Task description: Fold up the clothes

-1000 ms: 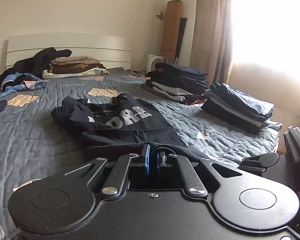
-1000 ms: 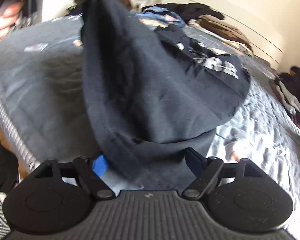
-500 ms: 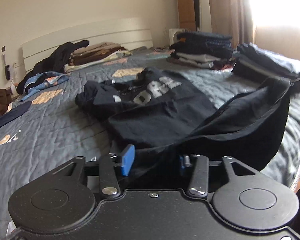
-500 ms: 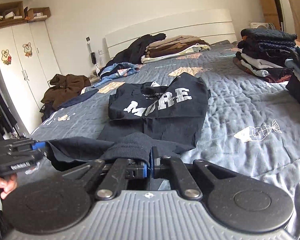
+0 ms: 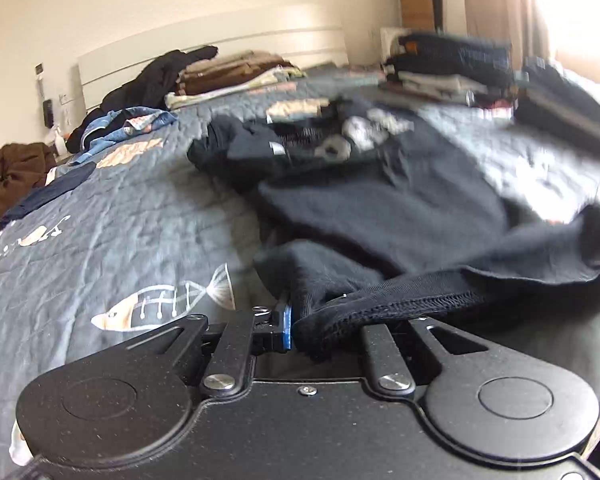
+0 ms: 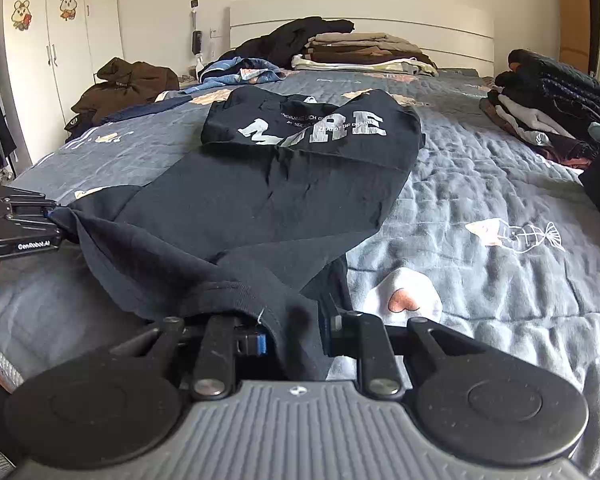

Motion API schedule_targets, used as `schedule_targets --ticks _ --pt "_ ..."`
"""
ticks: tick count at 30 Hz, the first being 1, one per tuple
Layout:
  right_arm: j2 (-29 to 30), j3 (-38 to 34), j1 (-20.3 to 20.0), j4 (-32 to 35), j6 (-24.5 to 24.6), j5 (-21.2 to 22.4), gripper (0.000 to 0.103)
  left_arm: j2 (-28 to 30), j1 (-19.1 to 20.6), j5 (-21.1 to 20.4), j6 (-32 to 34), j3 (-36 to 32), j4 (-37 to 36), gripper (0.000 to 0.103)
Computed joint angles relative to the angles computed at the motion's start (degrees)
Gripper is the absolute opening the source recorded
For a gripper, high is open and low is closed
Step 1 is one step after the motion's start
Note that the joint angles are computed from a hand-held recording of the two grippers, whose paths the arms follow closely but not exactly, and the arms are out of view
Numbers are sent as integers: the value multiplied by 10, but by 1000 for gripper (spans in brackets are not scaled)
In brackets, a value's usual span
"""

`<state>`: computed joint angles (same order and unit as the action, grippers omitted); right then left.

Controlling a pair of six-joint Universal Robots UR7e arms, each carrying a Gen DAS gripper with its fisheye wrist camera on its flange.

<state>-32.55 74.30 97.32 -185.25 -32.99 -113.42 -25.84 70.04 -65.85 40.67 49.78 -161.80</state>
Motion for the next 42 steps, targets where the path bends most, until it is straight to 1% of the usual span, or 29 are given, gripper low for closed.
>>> schedule_targets --ticks 1,2,3,8,10,12,15,17,18,19,21,24,25,26,27,29,31,32,34,35,38,40,41,42 --pt "-3 1 -3 1 11 7 15 -8 -2 -13 -18 0 9 10" --pt "-6 3 -4 -1 20 15 8 -15 -4 -25 -33 0 16 10" --pt "-9 6 -4 -9 26 26 5 -22 -8 -29 -39 1 16 8" --pt "-40 27 6 -60 47 86 3 -57 -43 -38 -48 -11 31 6" --pt "-54 32 12 -87 45 101 2 -64 -57 -37 -40 -43 77 6" --pt "-60 29 13 -95 41 108 2 -62 -67 -28 -13 -54 70 6" --pt "-62 16 13 -90 36 113 2 -25 -72 18 19 -92 72 8" --pt "-52 -4 11 -71 36 102 2 3 -61 34 -2 -120 91 8" --pt "-48 -10 9 -63 36 97 2 15 -54 37 -21 -131 102 10" --pt "-45 -14 7 -56 39 92 2 26 -46 46 -41 -141 113 20" --pt "-43 -12 0 -46 50 85 2 35 -35 70 -67 -137 130 32" --pt "-46 -4 -6 -35 60 81 2 10 -23 88 -93 -78 162 36" --pt "-47 -1 -8 -33 64 82 2 0 -21 91 -114 -58 174 44" --pt "-48 1 -9 -34 68 84 2 -13 -19 92 -130 -36 180 49" --pt "-50 4 -11 -34 73 87 2 -30 -17 95 -138 -6 176 57" --pt "-52 8 -15 -33 84 90 2 -54 -14 104 -150 40 161 58" --pt "-54 11 -18 -32 95 93 2 -66 -14 114 -155 76 133 61" --pt "-54 12 -19 -32 98 93 2 -67 -13 112 -144 89 112 61" --pt "-54 13 -21 -31 105 96 2 -54 -14 110 -131 102 46 61" --pt "-54 13 -21 -30 106 98 2 -48 -13 96 -142 99 32 61" --pt "-55 14 -23 -30 109 105 2 -34 -6 28 -187 89 -3 59" --pt "-56 16 -24 -30 113 107 2 -22 -5 5 -194 84 -32 57" --pt "-57 17 -24 -30 115 106 2 -12 -6 12 -195 73 -34 53" --pt "-58 18 -24 -30 116 104 2 -3 -7 18 -197 61 -33 32"
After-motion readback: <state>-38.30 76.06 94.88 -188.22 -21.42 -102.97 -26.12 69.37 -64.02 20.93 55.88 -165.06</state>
